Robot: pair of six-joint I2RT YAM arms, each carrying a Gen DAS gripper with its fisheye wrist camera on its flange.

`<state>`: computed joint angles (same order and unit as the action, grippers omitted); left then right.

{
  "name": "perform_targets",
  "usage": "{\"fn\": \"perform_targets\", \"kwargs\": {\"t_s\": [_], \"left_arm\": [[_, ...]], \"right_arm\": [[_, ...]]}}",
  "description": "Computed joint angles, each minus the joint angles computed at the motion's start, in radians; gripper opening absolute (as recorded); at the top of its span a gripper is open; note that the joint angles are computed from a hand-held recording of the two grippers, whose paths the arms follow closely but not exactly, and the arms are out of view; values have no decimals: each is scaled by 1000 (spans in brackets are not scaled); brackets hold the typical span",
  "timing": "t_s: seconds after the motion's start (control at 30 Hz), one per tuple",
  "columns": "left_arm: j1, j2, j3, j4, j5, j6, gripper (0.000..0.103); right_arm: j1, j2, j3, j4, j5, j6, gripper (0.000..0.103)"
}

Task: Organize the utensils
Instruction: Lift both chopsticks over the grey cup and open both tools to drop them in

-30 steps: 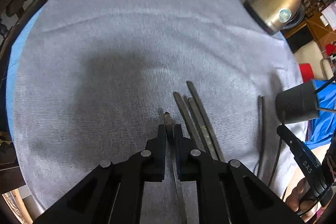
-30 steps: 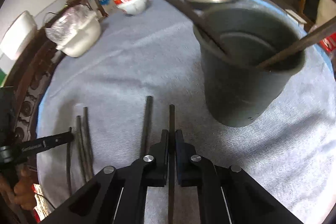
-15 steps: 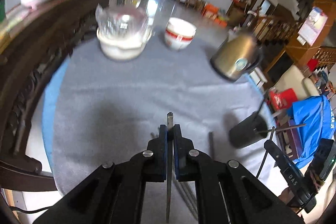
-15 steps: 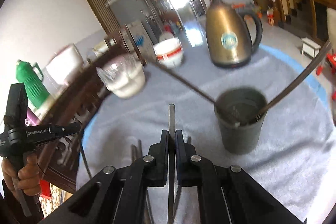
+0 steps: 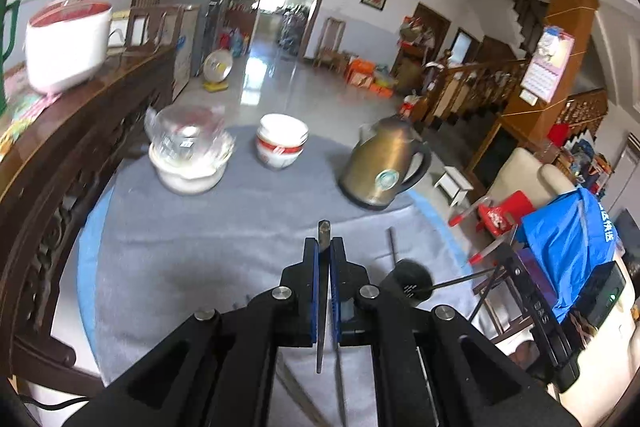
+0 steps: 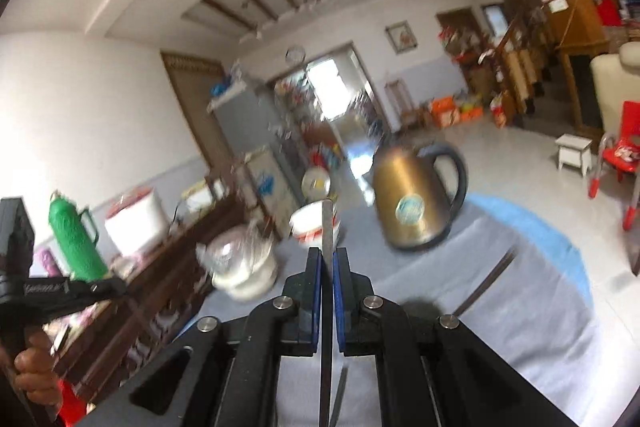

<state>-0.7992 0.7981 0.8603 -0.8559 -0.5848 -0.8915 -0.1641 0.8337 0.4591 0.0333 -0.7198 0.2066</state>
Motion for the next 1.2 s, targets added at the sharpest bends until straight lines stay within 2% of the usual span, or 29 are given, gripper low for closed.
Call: {"fn": "perform_targets", "kwargs": {"t_s": [0.2, 0.3, 0.47, 0.67, 0.93, 1.2], "left_arm": [[-42, 126, 113, 76, -27, 38, 5], [-47, 193, 168, 133, -31, 74, 6], [-23, 295, 240, 252, 2, 143, 6], [23, 446, 279, 422, 32, 193, 6], [66, 633, 277, 524, 62, 170, 6], [81, 702, 250, 541, 78, 155, 6]], "right_arm": [[-29, 87, 24, 228, 95, 112, 6], [-3, 145, 48, 322, 182, 157, 6], [64, 228, 90, 425, 348, 165, 6], [138, 300, 110, 524, 499, 136, 6], [221, 400, 100, 564, 558, 88, 6], [196, 423, 39, 585, 489, 34, 6]]}}
